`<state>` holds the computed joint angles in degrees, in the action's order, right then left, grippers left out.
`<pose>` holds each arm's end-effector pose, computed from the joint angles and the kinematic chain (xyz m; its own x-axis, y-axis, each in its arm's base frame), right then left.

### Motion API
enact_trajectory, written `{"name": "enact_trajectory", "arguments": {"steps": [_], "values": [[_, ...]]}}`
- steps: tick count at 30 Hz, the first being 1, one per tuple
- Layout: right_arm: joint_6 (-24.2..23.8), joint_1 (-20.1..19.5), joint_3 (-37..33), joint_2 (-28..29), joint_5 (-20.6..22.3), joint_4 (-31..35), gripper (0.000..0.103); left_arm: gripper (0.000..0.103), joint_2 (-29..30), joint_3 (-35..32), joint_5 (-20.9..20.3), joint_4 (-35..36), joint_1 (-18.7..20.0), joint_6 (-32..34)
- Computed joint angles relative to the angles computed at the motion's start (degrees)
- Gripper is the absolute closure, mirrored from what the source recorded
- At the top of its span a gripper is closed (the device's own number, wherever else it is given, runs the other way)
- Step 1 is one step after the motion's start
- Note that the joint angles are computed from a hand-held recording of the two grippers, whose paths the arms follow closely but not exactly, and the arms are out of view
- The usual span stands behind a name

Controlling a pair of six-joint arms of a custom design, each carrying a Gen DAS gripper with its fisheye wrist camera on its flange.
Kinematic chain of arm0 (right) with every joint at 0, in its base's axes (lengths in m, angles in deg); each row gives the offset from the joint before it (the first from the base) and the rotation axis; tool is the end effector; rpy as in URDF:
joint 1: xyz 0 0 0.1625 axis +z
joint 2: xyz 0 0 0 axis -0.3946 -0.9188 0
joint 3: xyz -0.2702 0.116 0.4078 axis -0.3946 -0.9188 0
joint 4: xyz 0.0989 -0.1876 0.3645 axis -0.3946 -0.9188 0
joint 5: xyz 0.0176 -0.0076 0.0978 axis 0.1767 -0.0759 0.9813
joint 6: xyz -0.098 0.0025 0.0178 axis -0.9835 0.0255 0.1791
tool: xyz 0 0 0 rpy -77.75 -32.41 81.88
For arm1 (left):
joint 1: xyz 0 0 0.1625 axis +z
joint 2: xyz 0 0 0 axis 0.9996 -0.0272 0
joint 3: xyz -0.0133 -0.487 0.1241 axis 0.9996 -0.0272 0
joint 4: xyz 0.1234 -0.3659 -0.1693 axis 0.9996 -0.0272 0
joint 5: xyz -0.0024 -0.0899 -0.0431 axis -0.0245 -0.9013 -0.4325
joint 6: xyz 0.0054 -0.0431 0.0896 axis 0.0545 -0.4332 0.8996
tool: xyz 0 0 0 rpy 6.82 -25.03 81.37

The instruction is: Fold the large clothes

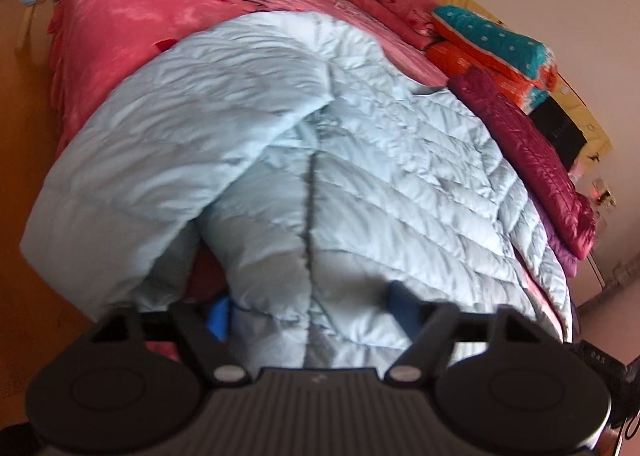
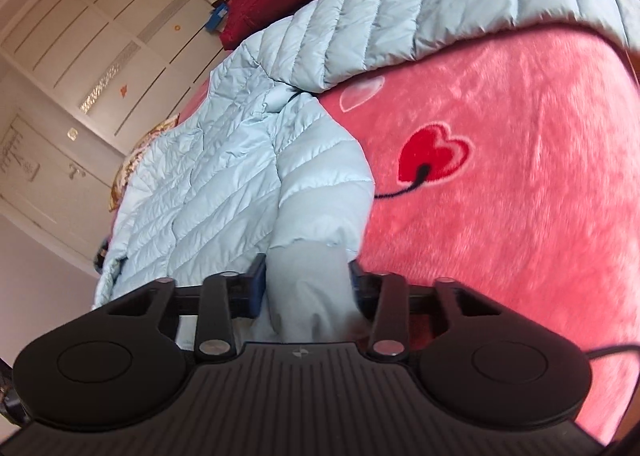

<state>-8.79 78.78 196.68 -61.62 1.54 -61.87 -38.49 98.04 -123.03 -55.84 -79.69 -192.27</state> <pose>-0.0199 -0.3334 0.4390 -0.9882 -0.1523 0.0138 -0.1320 0.8033 -0.5808 -0.3624 -0.2713 0.0638 -0.9112 -0.3346 -0.2405 0.0046 0.5753 -0.8179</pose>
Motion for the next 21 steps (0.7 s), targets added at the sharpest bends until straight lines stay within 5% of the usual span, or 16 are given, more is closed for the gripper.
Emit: {"name": "enact_trajectory", "arguments": {"steps": [3, 7, 16, 21], "values": [[1.2, -1.4, 0.3, -1.3, 1.9, 0.7, 0.073, 0.074, 0.3, 0.4, 0.0, -4.6, 0.0, 1.9], [2.9, -1.9, 0.8, -3.4, 3.5, 0.5, 0.081, 0.088, 0.3, -1.4, 0.1, -3.1, -0.6, 4.0], [1.8, -2.8, 0.2, -11.4, 7.2, 2.8, 0.087, 0.091, -1.6, -3.7, -0.2, -5.8, -3.0, 12.1], [-2.9, -9.6, -1.7, -17.9, 12.9, 12.0, 0.087, 0.091, -3.2, -4.1, -1.7, -5.5, -5.1, 14.4]]}}
